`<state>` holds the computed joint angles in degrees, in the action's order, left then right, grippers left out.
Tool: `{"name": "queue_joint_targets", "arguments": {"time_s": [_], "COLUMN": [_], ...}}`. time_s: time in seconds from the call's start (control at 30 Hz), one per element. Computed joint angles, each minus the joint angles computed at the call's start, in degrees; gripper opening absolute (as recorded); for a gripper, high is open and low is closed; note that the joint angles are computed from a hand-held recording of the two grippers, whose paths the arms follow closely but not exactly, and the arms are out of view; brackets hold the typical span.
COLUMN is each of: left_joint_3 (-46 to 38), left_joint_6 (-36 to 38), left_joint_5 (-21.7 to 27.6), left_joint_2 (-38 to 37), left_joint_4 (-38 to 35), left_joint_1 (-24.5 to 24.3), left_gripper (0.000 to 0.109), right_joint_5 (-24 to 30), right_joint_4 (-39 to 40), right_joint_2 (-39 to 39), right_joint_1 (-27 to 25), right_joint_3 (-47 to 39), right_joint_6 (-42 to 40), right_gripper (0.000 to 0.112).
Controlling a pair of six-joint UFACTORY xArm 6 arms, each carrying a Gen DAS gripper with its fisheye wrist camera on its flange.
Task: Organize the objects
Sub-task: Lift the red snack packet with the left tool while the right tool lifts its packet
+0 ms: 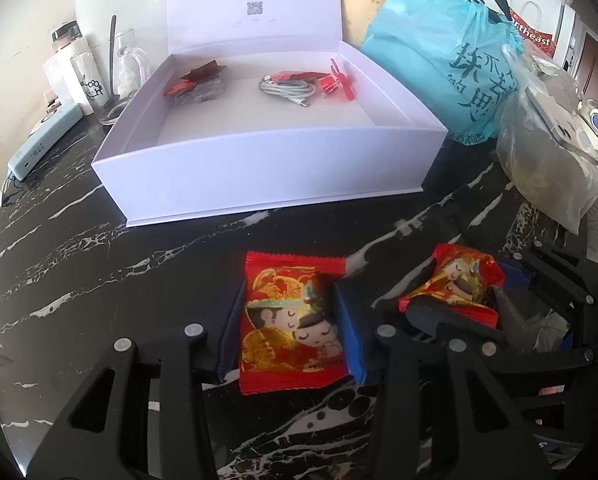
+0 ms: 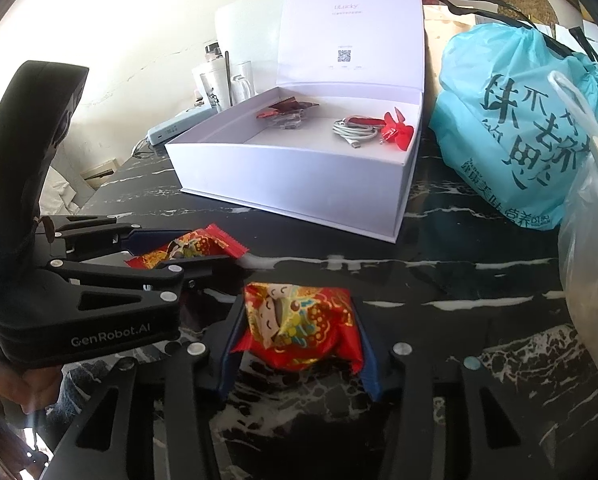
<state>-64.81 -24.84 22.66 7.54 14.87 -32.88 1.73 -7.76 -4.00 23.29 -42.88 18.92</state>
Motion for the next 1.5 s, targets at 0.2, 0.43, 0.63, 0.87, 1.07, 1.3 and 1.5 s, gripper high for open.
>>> {"name": "queue_joint_targets", "arguments": {"time_s": [0.2,0.43,0.63,0.87,1.07,1.3,1.5], "left_joint_3": [0.5,0.9,1.0,1.2,2.9,0.6,-1.3], "left_joint_6": [1.2,-5.2,-7.9,-10.6,-10.4,-11.0,-11.3], "left_joint_5": [1.1,3.8,6.2,7.8,5.8,7.9,7.0], "left_joint_2": [-1.1,-3.6,-6.2,-8.7,-8.3,-5.3,-3.2], "left_joint_4": [-4.7,2.2,4.0,6.4,4.9,7.9,8.1], "left_joint_1": [0.1,0.2,-0.2,-1.1,-1.6,-2.0,-0.8], "left_gripper": [0.041,0.041,0.035,0.034,0.034,0.046,0.068], "right_joint_5": [0.6,0.8,1.1,2.1,2.5,2.7,2.8], "right_joint_4": [7.5,6.5,5.1,5.9,13.3,18.2,23.8], "right_joint_2": [-1.6,-5.1,-8.7,-10.6,-10.2,-8.4,-6.4], "right_joint_1": [1.1,1.5,1.7,2.0,2.8,3.1,3.2], "right_joint_3": [1.1,2.4,3.1,3.2,3.9,3.3,1.6], "right_joint_6": [-5.1,-4.6,-3.6,-4.8,-11.2,-15.5,-20.9], "right_gripper": [0.049,0.049,0.049,0.049,0.049,0.049,0.049]}}
